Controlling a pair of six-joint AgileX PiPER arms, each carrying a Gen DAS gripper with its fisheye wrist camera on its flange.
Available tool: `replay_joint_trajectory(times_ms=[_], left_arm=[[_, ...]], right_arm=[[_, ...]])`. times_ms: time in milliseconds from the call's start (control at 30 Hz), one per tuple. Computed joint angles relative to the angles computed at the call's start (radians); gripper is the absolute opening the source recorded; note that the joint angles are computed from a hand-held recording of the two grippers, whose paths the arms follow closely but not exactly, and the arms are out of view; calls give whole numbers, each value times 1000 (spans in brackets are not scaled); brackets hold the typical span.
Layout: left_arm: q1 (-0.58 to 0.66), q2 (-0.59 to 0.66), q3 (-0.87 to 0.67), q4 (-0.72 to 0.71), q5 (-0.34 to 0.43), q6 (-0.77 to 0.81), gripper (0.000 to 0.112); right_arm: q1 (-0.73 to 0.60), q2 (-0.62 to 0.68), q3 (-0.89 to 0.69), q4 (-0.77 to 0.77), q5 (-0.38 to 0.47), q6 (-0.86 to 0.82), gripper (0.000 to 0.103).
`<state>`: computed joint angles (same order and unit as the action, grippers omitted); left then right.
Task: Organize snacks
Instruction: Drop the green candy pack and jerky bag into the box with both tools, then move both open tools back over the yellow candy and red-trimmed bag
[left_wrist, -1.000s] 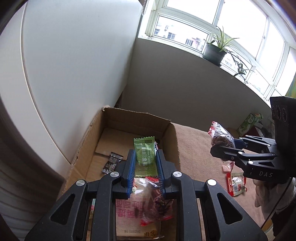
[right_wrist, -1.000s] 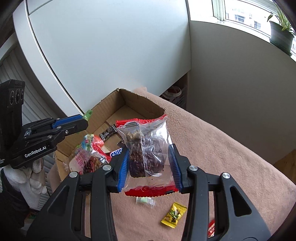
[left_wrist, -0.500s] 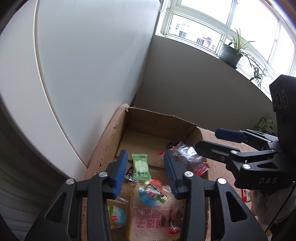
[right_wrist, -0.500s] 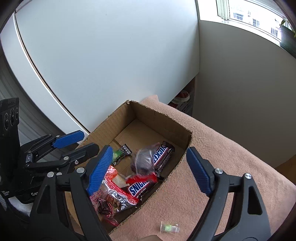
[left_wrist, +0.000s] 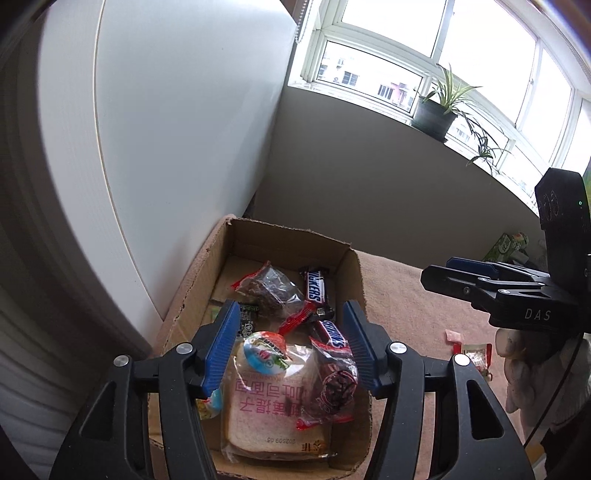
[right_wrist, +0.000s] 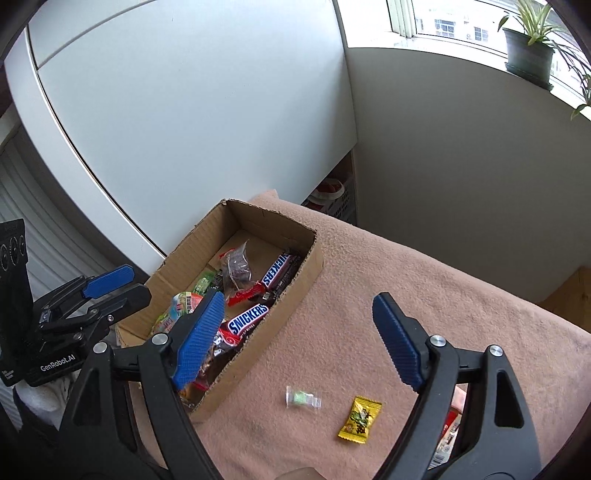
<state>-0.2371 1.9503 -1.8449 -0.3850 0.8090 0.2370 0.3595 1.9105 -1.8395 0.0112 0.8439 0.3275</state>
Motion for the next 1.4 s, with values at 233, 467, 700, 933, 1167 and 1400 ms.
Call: replay_joint_trajectory(times_ms=[233, 467, 700, 933, 1167, 1400], left_arm=[[-31, -125, 184, -102, -48, 103, 57], [-92, -202, 337, -183, -80, 179, 57], [-177, -208, 410, -182, -104, 175, 57], [-279, -160, 381, -117, -104, 133, 57], [-321, -79, 304, -66, -79, 70, 57], [-345, 19, 196, -9, -41, 5, 57]], right_arm=[[-23, -286, 397, -98, -103, 98, 85], [-146, -476, 698, -34, -157, 34, 85], [-355, -518, 817, 266, -180, -281, 85], [-408, -403, 757, 423, -143, -515, 85], [-407, -235, 647, 445, -95, -614, 85], [-454, -136, 597, 541, -59, -713, 85]])
